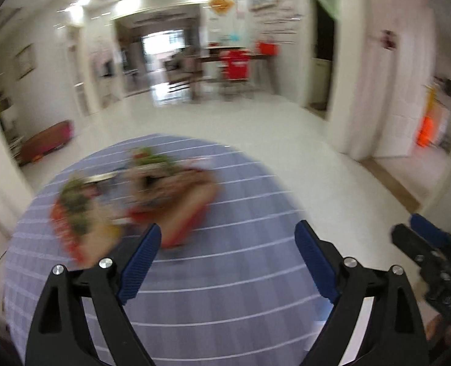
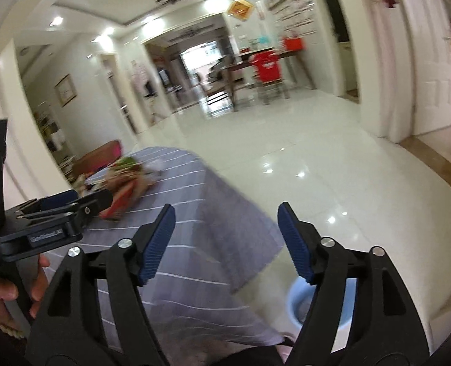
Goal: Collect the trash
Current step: 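Move both grippers back to the table and grasp the red paper bag with the right gripper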
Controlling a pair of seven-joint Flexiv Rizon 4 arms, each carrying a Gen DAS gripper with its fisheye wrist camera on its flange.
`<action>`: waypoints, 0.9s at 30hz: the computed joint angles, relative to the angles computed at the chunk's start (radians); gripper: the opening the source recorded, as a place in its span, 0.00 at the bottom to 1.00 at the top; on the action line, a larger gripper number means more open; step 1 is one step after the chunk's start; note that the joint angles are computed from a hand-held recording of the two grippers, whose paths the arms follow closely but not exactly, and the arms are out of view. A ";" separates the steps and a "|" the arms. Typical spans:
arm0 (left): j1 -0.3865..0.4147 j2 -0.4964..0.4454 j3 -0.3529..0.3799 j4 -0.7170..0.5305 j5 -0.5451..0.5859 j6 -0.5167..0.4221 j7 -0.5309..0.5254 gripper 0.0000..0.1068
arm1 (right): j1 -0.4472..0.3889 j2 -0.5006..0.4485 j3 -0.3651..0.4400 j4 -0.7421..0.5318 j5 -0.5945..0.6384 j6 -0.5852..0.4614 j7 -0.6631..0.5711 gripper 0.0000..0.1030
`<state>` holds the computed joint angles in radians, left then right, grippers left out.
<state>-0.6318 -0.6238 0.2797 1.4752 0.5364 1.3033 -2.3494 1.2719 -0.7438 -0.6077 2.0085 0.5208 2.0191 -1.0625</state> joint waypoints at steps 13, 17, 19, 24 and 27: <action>0.138 0.045 0.016 0.136 0.016 -0.012 -0.079 0.82 | -0.258 -0.087 0.237 -0.360 -0.296 -0.267 0.206 0.85; 0.185 0.054 -0.004 0.149 -0.023 0.027 -0.049 0.82 | -0.355 -0.144 0.324 -0.501 -0.388 -0.344 0.256 0.85; 0.215 0.044 -0.016 0.138 -0.062 0.038 -0.020 0.82 | -0.401 -0.162 0.373 -0.550 -0.414 -0.356 0.281 0.85; 0.259 0.032 -0.036 0.152 -0.170 0.093 0.035 0.83 | -0.526 -0.224 0.521 -0.681 -0.478 -0.386 0.333 0.85; 0.250 0.022 -0.027 0.156 -0.225 0.103 0.050 0.84 | -0.552 -0.250 0.549 -0.726 -0.496 -0.401 0.395 0.87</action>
